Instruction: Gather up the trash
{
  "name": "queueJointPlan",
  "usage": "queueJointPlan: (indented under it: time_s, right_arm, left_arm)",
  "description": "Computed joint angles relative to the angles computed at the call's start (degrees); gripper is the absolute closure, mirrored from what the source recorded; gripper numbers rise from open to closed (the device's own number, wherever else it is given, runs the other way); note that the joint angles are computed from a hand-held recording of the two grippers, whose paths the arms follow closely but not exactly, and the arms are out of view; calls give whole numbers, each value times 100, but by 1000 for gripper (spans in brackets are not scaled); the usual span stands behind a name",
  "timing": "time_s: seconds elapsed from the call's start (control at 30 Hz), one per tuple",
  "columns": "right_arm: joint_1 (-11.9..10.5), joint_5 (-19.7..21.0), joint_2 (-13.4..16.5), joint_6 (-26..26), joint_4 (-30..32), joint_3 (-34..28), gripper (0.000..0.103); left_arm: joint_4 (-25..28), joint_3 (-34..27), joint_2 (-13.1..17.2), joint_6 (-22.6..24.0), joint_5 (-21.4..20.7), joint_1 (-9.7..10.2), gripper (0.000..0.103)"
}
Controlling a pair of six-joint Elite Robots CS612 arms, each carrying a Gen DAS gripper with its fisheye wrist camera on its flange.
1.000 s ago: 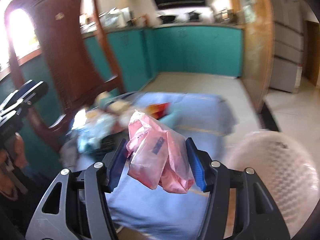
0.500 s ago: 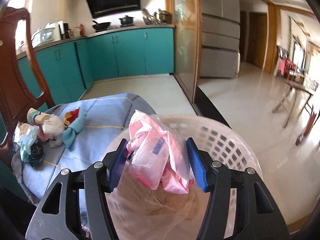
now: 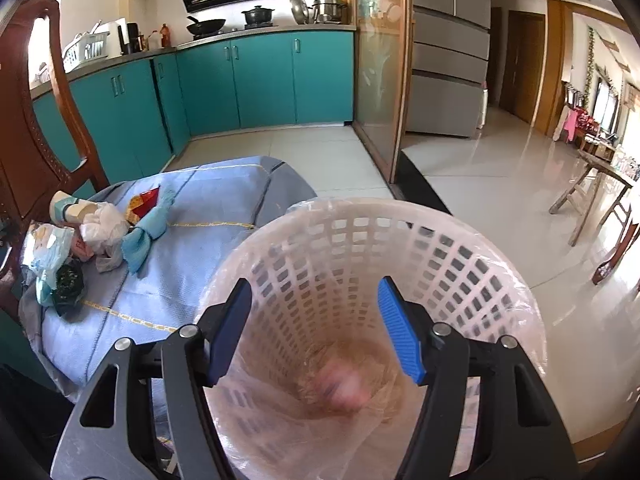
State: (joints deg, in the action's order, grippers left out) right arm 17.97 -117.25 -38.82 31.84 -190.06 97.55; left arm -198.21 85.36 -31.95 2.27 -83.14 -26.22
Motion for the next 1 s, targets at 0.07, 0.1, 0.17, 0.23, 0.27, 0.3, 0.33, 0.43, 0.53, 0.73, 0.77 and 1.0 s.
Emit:
queueJointPlan:
  time_s: [0.07,0.1,0.17,0.23,0.27,0.3,0.33,0.43,0.53,0.73,0.77,1.0]
  right_arm:
    - [8,16,4,-49,-84,1,39]
    - [19,17,9,-97,-172,3,39]
    - [30,48,16,-165,-289,3,38]
    - [41,74,24,-205,-318,-17,36]
    - [46,110,30,-238,-320,-31,36]
    - [51,125,33,-269,-315,-43,35]
    - [59,120,40,-299,-303,-60,34]
    - [84,97,54,-392,-258,-98,33]
    - [96,62,60,-400,-244,-110,33]
    - [95,40,66,-338,-314,-103,33]
    - [97,39,68,-333,-315,-104,33]
    - [117,-27,76,-379,-322,-126,33]
  left_arm:
    - [355,-156,54,125,85,-11,3]
    - [466,-219,85,164,133,-19,3]
    - [774,-348,134,269,137,-36,3]
    - [1241,-482,180,339,244,-68,9]
    - [1472,-545,198,322,271,-68,15]
    - [1676,-594,209,275,258,-63,32]
    - [1840,-635,214,189,160,-40,49]
    - [1794,-619,215,60,-3,8,80]
    - [1520,-506,186,-11,-158,58,92]
    - [868,-197,96,-213,-513,157,100]
    - [728,-146,75,-246,-545,171,100]
    - [-511,163,-9,-183,-790,173,100]
